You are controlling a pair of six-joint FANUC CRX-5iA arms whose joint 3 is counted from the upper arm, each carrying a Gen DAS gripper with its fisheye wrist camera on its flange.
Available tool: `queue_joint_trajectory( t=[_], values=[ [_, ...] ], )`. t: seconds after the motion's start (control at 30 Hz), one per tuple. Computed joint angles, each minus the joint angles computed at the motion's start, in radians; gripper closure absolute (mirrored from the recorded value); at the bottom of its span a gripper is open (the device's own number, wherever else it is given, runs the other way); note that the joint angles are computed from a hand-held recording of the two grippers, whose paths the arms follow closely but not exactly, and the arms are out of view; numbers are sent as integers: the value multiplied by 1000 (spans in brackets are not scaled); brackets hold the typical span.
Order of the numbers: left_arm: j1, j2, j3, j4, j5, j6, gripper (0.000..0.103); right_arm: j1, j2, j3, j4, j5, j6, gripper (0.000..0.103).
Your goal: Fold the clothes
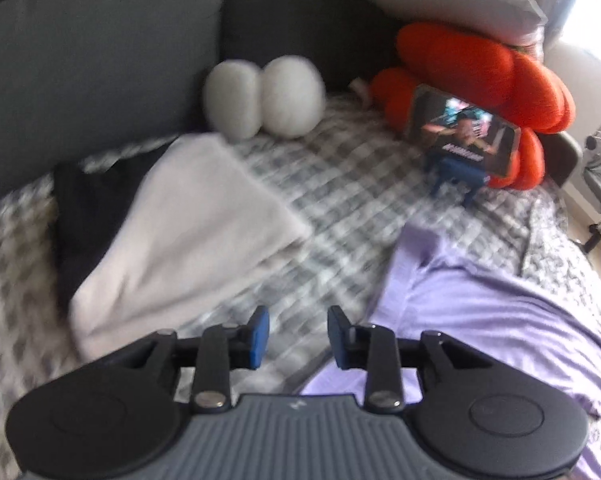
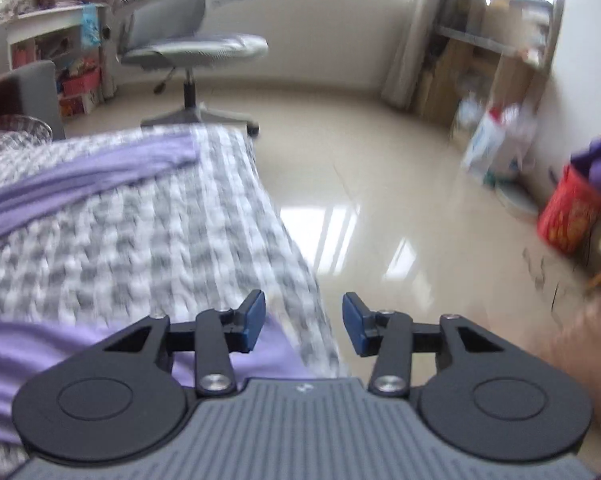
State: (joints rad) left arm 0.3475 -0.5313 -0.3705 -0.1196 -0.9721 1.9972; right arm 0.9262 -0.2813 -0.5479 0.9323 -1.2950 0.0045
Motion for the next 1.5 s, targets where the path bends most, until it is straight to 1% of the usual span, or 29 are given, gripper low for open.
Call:
queue_joint_trajectory(
  t=[0.13, 0.2, 0.3, 0.37, 0.43, 0.53, 0.57, 0.63, 0.67, 0.7, 0.77, 0.83, 0.87, 0.9, 0.93, 0.97, 1.0, 1.03, 1.1, 1.17, 1.27, 1.37, 1.4, 1.5],
  values=[
    [-31, 67, 37, 7, 77, -43, 62, -67, 35, 31, 63, 138, 43, 56],
    [-53, 118, 66, 4, 105, -63, 60, -104, 60, 59, 64, 245, 114, 56],
    [-81, 195, 111, 6, 135, -112, 56, -151, 138, 119, 75, 411, 299, 56],
    [-100, 239, 134, 5, 155, -158, 45, -176, 205, 178, 43, 518, 455, 56],
    [-119, 285, 158, -3, 168, -192, 43, -194, 277, 255, -26, 606, 636, 56],
    [-144, 349, 195, -28, 175, -215, 43, -209, 397, 418, -212, 677, 911, 56],
    [-151, 366, 203, -41, 179, -215, 43, -213, 438, 483, -293, 684, 1015, 56],
    [-165, 389, 213, -70, 193, -212, 44, -225, 508, 618, -472, 665, 1200, 56],
    [-172, 399, 218, -86, 199, -211, 45, -233, 545, 689, -556, 643, 1285, 56],
    [-177, 408, 221, -98, 202, -209, 48, -241, 583, 755, -613, 605, 1344, 56],
    [-181, 416, 223, -111, 203, -206, 68, -259, 658, 886, -715, 523, 1447, 56],
    [-173, 413, 207, -99, 223, -218, 74, -276, 705, 972, -806, 440, 1544, 56],
    [-169, 411, 198, -95, 236, -221, 77, -283, 703, 971, -839, 454, 1586, 56],
    [-171, 409, 193, -108, 247, -212, 78, -291, 703, 976, -874, 459, 1627, 58],
    [-175, 409, 192, -123, 254, -205, 83, -298, 710, 1001, -909, 437, 1658, 70],
    [-179, 410, 192, -136, 261, -196, 88, -305, 718, 1026, -943, 415, 1688, 93],
    [-181, 408, 190, -140, 269, -188, 92, -309, 724, 1043, -964, 400, 1710, 102],
    [-181, 406, 189, -140, 276, -180, 98, -302, 720, 1032, -947, 411, 1709, 103],
    [-185, 406, 196, -154, 277, -148, 100, -288, 707, 994, -898, 457, 1689, 103],
    [-189, 405, 204, -169, 278, -114, 101, -278, 686, 937, -832, 537, 1620, 103],
    [-193, 404, 211, -195, 278, -63, 101, -266, 660, 846, -705, 661, 1480, 103],
    [-207, 419, 227, -233, 261, -12, 101, -256, 659, 768, -515, 744, 1311, 103],
    [-210, 426, 230, -241, 258, 6, 101, -253, 665, 751, -454, 751, 1265, 103],
    [-221, 446, 238, -265, 250, 60, 101, -246, 694, 749, -372, 729, 1207, 103]
  ],
)
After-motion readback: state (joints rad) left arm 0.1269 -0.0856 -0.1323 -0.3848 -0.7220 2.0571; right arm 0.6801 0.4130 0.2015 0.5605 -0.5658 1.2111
